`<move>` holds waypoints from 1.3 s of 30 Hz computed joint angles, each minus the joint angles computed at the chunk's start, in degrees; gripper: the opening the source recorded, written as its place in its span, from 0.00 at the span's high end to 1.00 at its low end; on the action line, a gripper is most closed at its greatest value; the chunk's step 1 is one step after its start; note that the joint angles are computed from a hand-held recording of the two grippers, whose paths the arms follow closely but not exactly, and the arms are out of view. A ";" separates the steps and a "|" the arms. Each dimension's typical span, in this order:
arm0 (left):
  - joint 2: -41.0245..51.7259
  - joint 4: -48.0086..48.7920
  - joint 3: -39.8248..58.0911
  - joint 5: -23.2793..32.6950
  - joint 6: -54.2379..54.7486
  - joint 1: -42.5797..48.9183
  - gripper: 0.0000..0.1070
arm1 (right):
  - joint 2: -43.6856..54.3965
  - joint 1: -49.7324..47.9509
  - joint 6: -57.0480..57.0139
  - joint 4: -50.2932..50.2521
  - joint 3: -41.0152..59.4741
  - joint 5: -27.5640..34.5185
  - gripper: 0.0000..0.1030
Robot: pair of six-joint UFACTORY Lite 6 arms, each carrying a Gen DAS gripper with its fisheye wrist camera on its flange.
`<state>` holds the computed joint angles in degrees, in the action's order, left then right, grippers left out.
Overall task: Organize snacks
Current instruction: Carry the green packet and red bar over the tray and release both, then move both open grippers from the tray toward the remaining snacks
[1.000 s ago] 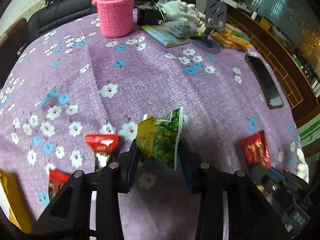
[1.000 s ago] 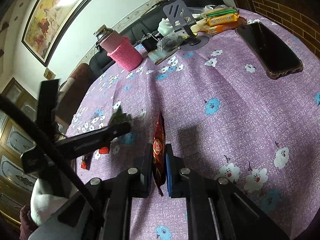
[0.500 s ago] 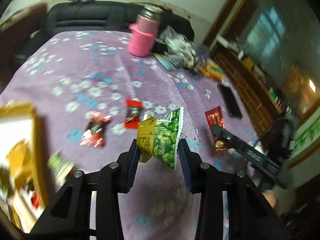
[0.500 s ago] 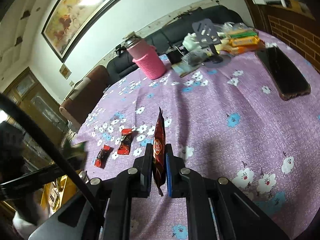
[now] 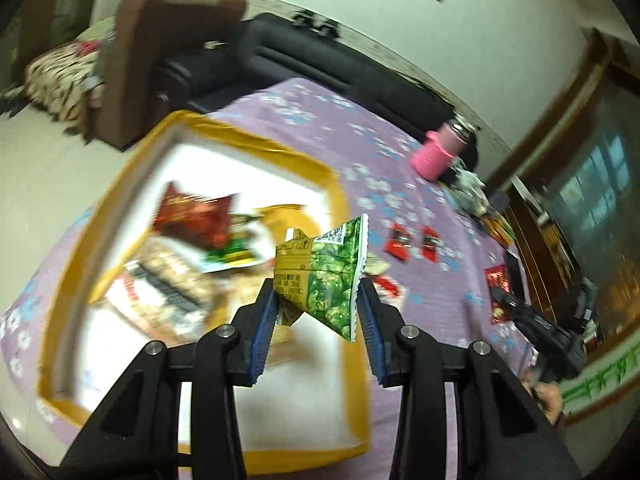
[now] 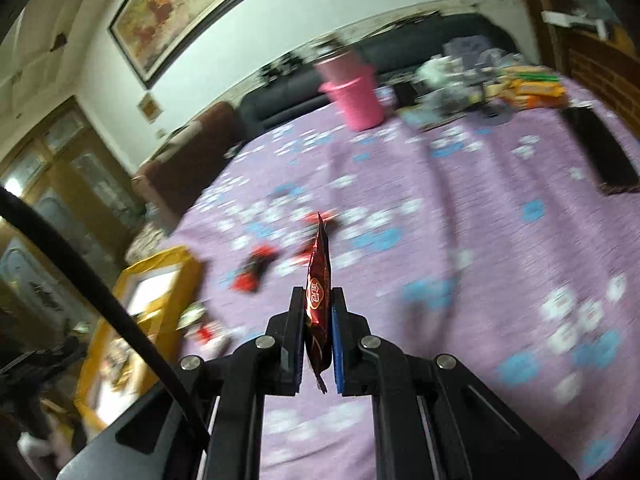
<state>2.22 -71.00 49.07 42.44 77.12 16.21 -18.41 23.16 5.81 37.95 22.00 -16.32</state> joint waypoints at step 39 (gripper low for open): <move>-29.02 -14.63 -21.99 -24.86 20.81 -3.96 0.10 | 33.65 37.82 -33.02 42.14 34.99 -16.77 0.58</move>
<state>-26.80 -85.63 27.08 17.57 97.93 12.25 15.24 60.98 -27.21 80.09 56.99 -33.09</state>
